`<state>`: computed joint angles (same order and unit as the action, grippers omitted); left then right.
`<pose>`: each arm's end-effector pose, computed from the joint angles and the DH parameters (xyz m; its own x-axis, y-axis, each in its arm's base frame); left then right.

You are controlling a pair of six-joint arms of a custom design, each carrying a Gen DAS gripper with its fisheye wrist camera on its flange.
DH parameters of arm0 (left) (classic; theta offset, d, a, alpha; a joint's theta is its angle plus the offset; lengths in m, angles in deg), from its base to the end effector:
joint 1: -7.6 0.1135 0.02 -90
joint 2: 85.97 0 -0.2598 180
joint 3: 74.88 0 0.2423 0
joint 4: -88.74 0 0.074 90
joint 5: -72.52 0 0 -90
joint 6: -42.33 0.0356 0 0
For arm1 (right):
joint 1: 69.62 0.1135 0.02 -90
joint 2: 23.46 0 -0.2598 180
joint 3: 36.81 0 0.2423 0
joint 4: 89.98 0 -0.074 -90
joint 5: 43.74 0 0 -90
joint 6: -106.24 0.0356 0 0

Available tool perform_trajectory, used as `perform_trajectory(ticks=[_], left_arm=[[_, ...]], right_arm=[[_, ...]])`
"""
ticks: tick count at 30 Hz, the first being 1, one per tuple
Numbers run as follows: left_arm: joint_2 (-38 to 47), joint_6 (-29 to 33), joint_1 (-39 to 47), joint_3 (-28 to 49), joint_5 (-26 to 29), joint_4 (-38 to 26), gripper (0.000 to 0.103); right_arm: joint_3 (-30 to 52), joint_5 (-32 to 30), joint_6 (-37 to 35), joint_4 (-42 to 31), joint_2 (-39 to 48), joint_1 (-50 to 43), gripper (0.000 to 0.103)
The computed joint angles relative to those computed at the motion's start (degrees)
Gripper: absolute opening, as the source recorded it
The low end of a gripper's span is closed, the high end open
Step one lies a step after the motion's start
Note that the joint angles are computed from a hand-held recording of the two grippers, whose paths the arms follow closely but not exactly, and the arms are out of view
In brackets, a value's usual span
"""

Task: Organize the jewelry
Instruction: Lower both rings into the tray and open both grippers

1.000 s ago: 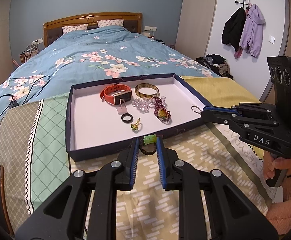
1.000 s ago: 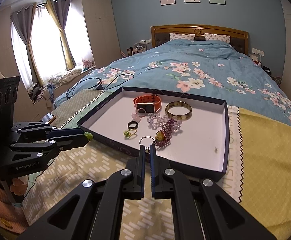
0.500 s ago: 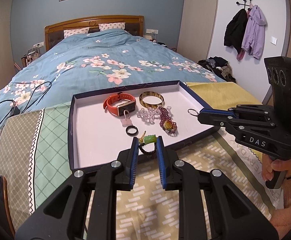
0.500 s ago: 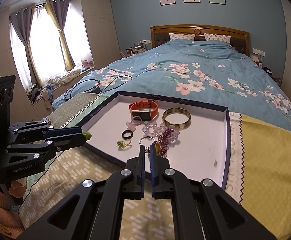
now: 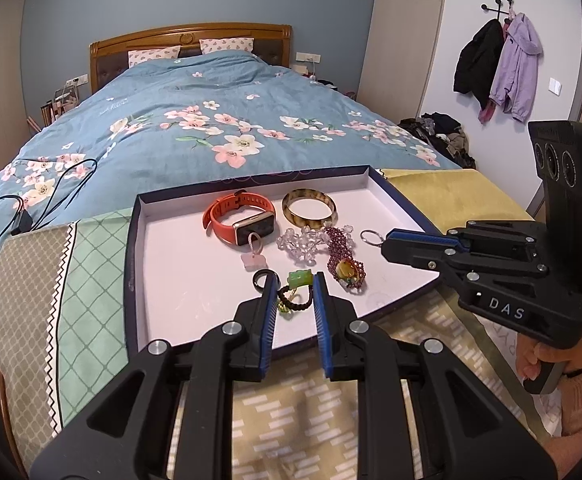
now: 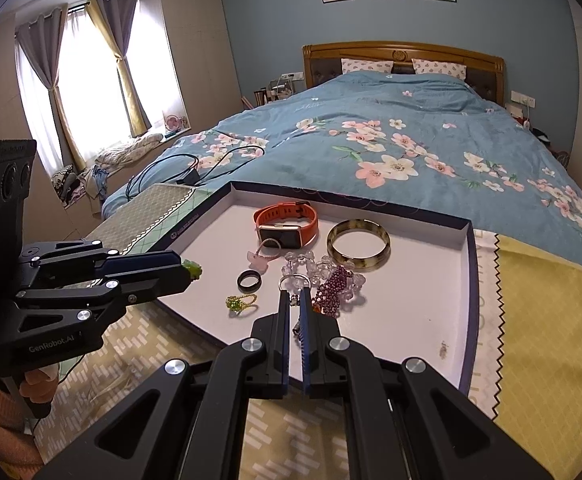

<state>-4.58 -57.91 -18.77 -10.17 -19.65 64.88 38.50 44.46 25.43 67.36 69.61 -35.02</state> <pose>0.2662 -0.1305 0.2296 -0.6474 0.1227 -0.7522 0.3079 0.9449 -0.1109 0.2859 0.1986 0.2280 -0.6206 -0.2342 -0.7483 -0.4945 0.8576 0.1417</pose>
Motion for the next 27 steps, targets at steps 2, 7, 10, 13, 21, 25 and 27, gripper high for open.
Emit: perform_trajectory(ticks=[2,7,10,13,21,25,27], left_arm=[[1.51,-0.05,0.39,0.87,0.36,0.16,0.018],[5.62,-0.04,1.27,3.57,1.43,0.04,0.018],[7.34,-0.24,1.70,4.75,2.09,-0.05,0.018],[8.72,-0.67,2.30,5.47,2.97,0.04,0.018],[12.74,-1.56,2.66,8.38,2.99,-0.43,0.018],[13.97,-1.71,2.51,9.35,2.83,-0.39,0.018],[14.32,-1.69,2.32,9.55,2.63,-0.27,0.018]], right_arm=[[0.39,-0.18,0.17,0.00,0.67,-0.21,0.003],[2.30,-0.43,0.21,-0.60,3.17,-0.70,0.003],[3.40,-0.81,0.31,-1.11,4.46,-1.02,0.003],[4.87,-0.75,0.23,-1.87,6.11,-1.31,0.003],[7.19,-1.26,0.38,-3.06,8.76,-1.94,0.003],[7.65,-1.18,0.28,-3.34,9.12,-1.99,0.003],[8.07,-1.30,0.17,-3.50,9.60,-2.19,0.003]])
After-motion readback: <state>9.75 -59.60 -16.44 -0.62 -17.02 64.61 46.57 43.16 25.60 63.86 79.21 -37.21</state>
